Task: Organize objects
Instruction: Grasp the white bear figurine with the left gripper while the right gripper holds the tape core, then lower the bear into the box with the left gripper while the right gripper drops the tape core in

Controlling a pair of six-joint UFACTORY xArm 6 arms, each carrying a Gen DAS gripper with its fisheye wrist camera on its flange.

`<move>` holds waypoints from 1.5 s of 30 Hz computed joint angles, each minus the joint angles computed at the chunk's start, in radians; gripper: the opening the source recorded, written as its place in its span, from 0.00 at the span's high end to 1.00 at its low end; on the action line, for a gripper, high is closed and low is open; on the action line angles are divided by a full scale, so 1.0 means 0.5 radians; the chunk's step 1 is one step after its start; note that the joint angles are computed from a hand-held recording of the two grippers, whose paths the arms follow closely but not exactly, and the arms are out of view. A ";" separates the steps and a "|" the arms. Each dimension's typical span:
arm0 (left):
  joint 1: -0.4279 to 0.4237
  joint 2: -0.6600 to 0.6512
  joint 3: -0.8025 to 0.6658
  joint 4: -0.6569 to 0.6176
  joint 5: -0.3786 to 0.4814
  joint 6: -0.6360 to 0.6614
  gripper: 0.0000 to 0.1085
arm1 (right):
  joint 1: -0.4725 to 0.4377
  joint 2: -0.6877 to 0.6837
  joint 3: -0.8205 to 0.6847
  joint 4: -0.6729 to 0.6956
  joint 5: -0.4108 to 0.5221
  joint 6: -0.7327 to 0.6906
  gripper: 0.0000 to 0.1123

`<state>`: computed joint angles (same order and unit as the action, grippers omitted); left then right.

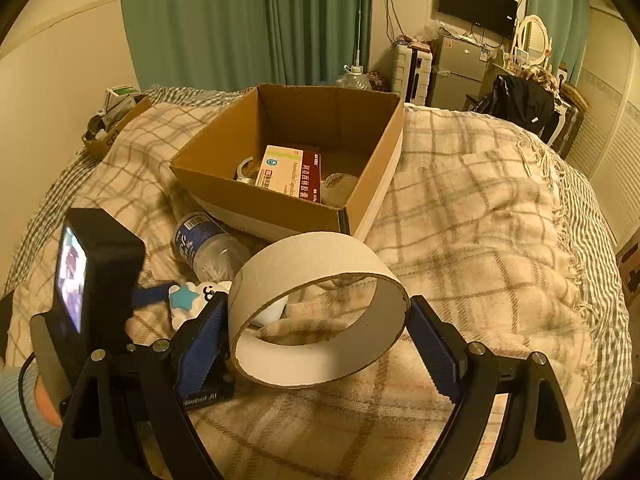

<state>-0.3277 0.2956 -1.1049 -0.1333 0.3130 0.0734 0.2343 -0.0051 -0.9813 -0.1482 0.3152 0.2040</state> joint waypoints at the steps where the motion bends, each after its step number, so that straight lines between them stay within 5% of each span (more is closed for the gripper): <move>1: -0.002 -0.015 0.015 -0.001 -0.006 0.005 0.35 | 0.002 -0.005 0.004 -0.025 0.002 0.022 0.22; 3: -0.004 -0.058 0.062 0.010 -0.031 -0.005 0.47 | 0.006 -0.020 0.011 -0.064 0.009 0.056 0.22; 14: 0.003 -0.520 0.401 -0.252 -0.121 0.148 0.48 | 0.090 -0.348 0.162 -0.345 0.058 0.319 0.22; 28: 0.100 -0.952 0.484 -0.074 -0.192 0.007 0.47 | 0.197 -0.674 0.186 -0.818 0.201 0.766 0.22; 35: 0.178 -0.913 0.276 0.060 -0.212 -0.077 0.47 | 0.189 -0.533 -0.059 -0.872 0.238 0.791 0.22; 45: 0.238 -0.478 -0.314 0.094 -0.131 -0.075 0.47 | 0.094 -0.018 -0.635 -0.588 0.184 0.525 0.23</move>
